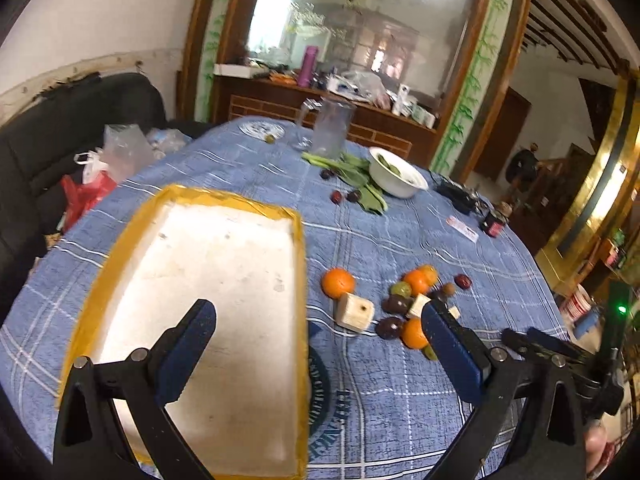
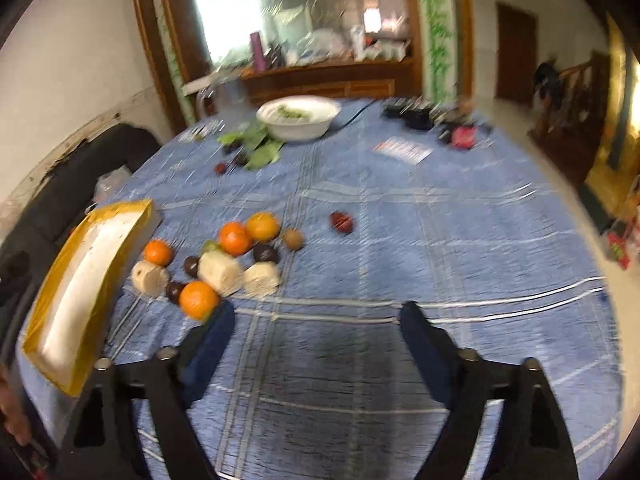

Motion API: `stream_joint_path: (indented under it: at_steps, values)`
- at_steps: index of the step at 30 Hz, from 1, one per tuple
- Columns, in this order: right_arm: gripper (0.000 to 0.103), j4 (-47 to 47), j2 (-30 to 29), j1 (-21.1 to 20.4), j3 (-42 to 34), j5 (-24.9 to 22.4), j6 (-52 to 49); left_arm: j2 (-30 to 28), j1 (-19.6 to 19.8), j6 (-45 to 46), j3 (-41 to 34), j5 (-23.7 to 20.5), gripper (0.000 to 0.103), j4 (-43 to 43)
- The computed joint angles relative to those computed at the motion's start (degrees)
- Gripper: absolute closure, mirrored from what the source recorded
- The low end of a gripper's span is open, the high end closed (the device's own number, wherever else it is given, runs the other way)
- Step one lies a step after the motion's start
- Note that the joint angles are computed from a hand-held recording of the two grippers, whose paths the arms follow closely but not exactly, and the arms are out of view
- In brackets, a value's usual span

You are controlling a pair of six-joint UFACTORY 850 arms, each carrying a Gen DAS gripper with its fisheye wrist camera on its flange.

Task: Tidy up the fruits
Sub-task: 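Swing the left tool past the tray and grasp the pale cylindrical chunk, then carry the chunk into the tray with the left tool while the right tool drops a green grape there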

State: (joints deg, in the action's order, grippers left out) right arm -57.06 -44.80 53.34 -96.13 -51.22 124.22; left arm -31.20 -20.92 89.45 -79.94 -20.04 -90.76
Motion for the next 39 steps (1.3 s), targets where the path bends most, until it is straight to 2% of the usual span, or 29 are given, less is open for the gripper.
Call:
stream_joint_path:
  at_steps: [2,4,6,10,13,16,22,25,28,30,31,35,39]
  values:
    - [0.029,0.5,-1.18,-0.82,-1.18,3.56,-2.12,-1.74,-0.44,-7.21,-2.39,-1.69,0.02,7.65]
    - [0.03,1.5,-3.07,-1.56,-3.49,5.81,-5.26,-4.08,-0.98,-15.26,-5.67,-4.6,0.041,16.31]
    - [0.03,2.27,-4.39,-1.92,-5.17,6.73,-7.48,-6.07,-2.12,-20.23,-8.3,-5.94,0.047,22.46]
    - [0.031,4.32,-6.6,-2.67,-8.11,8.89,-12.25,-8.64,-5.08,-23.18,-11.12,-3.0,0.05,30.15]
    - [0.037,6.5,-8.06,-3.13,-10.29,9.38,-16.24,-11.7,-6.27,-29.8,-14.81,-3.01,0.06,38.93]
    - [0.041,7.77,-9.17,-3.59,-11.69,10.24,-18.46,-14.44,-6.23,-35.45,-18.46,-4.91,0.061,44.2]
    - [0.042,6.93,-9.57,-3.8,-12.07,10.71,-18.95,-16.29,-6.4,-37.55,-20.82,-5.64,0.062,48.17]
    - [0.043,6.1,-9.34,-3.83,-11.51,11.12,-18.36,-16.52,-5.96,-35.24,-21.1,-6.74,0.062,46.19]
    - [0.045,4.94,-8.8,-3.91,-10.49,12.23,-17.02,-17.81,-5.96,-39.52,-23.16,-8.69,0.062,50.14]
    - [0.061,3.16,-7.73,-4.06,-8.57,15.59,-15.31,-17.58,-6.56,-41.16,-22.79,-7.3,0.065,53.24]
    - [0.067,2.62,-7.26,-4.18,-7.7,17.32,-14.73,-17.17,-6.85,-41.7,-22.17,-6.23,0.07,54.39]
    - [0.067,1.33,-7.11,-4.16,-7.24,18.18,-13.63,-17.51,-6.82,-44.67,-22.63,-5.9,0.073,56.15]
    - [0.067,1.09,-7.24,-4.05,-7.37,18.54,-13.87,-20.07,-6.91,-50.92,-26.3,-9.42,0.072,61.69]
